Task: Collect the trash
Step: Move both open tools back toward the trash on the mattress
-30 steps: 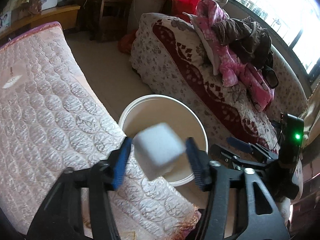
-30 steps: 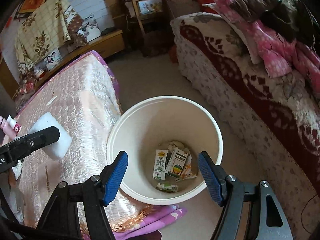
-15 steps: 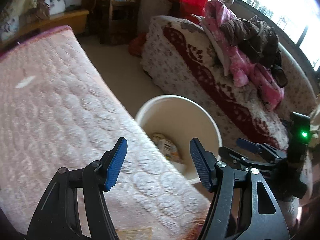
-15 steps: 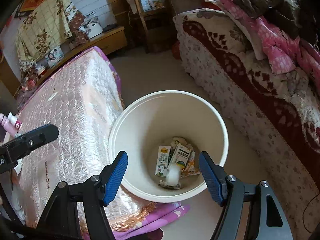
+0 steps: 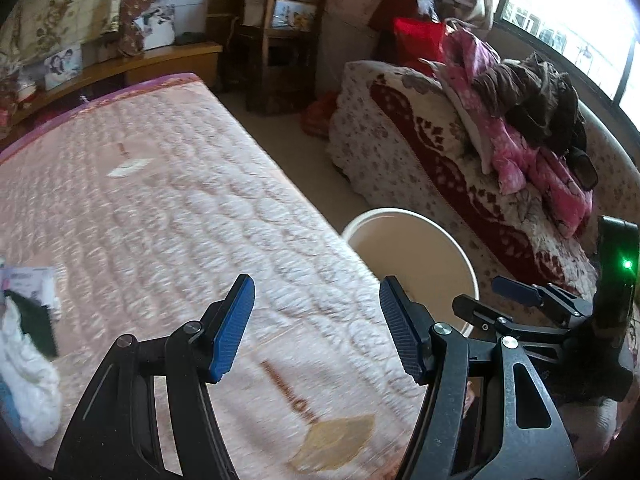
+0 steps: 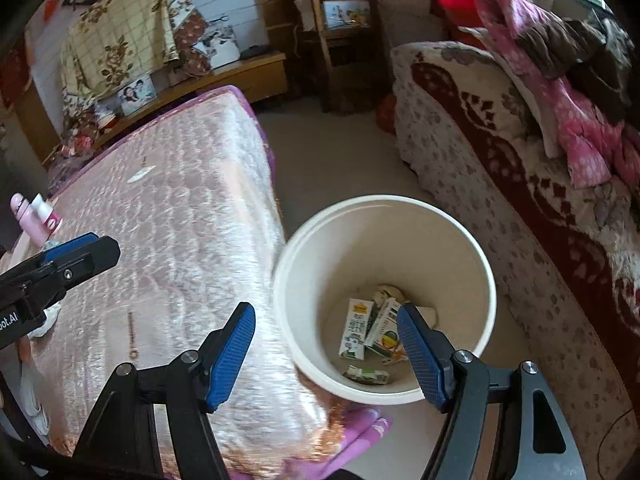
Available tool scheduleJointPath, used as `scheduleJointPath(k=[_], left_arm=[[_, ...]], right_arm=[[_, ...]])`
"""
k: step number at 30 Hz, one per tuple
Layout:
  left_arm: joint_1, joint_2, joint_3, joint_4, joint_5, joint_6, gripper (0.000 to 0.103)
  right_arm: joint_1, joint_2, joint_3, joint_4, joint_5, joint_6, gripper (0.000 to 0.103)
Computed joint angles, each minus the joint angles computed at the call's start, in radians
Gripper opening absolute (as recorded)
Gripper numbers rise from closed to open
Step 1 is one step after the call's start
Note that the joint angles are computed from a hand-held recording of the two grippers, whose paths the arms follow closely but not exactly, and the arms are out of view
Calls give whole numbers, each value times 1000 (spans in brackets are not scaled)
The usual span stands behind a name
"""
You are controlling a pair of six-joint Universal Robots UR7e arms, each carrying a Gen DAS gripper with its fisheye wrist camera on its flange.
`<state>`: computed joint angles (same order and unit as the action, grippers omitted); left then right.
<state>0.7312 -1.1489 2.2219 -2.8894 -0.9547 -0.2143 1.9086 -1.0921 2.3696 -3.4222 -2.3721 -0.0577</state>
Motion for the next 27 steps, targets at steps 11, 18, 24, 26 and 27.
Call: scheduleJointPath(k=[11, 18, 24, 26, 27], left_arm=[[-2, -207, 114, 52, 127, -47, 64], [6, -336, 163, 132, 187, -95, 64], [11, -453, 195, 207, 231, -126, 64], [16, -504, 205, 242, 243, -137, 64], [21, -532, 209, 266, 249, -143, 64]], right_arm=[[95, 109, -91, 59, 20, 25, 71], [146, 186, -161, 101, 48, 31, 71], [188, 261, -223, 125, 65, 10, 71], [198, 281, -241, 140, 83, 3, 71], [202, 289, -249, 148, 91, 0, 71]])
